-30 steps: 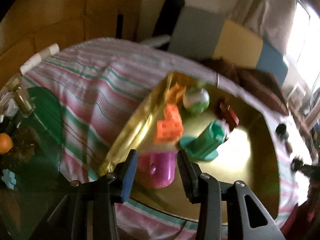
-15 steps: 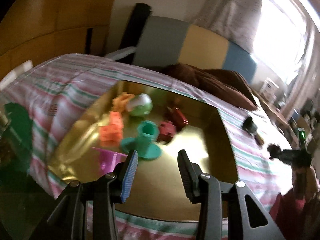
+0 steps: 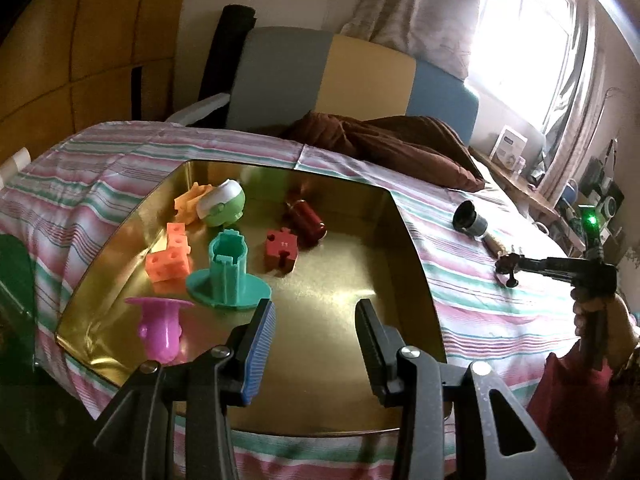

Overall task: Organize rigid objects
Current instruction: 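Carry the brown pegged stand into the gold tray and open the right gripper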

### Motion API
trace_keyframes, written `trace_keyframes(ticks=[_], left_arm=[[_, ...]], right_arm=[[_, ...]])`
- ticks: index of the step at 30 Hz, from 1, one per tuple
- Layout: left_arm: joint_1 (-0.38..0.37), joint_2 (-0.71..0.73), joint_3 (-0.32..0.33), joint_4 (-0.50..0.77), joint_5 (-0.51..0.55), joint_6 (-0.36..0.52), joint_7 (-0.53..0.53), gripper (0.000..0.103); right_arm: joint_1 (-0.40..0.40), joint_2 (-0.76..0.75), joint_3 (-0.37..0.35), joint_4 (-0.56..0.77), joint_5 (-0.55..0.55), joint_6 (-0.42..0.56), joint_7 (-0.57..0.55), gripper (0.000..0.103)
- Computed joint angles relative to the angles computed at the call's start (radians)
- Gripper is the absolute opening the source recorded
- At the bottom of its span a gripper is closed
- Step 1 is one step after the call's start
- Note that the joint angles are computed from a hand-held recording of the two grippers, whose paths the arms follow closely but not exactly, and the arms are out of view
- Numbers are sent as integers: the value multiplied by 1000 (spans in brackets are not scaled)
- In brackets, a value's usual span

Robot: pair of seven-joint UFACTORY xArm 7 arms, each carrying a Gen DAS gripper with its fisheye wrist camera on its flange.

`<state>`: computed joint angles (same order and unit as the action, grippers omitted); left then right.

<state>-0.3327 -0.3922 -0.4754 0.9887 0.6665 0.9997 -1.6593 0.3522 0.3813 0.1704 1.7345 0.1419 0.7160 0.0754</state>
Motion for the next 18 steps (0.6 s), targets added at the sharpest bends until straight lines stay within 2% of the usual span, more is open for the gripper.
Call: trace_keyframes(ticks=[2,3,8,11,18], left_arm=[[-2,4,5,-3,-6,-16,-1,42],[-3,7,6,-4,-6,-25,-2,42],[-5,27,0,9,12,-33,2,42],[-11,38,5,17,14,-39,3,42],[-21,36,9,17,17,-26,-11,42]], right_arm=[[54,54,-53,82,-108,98,115,16],[53,71,-54,98,-114,119,134,18],[40,144,-44,175,-112,160,131,18],[45,156,-43,193,-126,162,112,15],[0,89,13,103,8,72,24,14]])
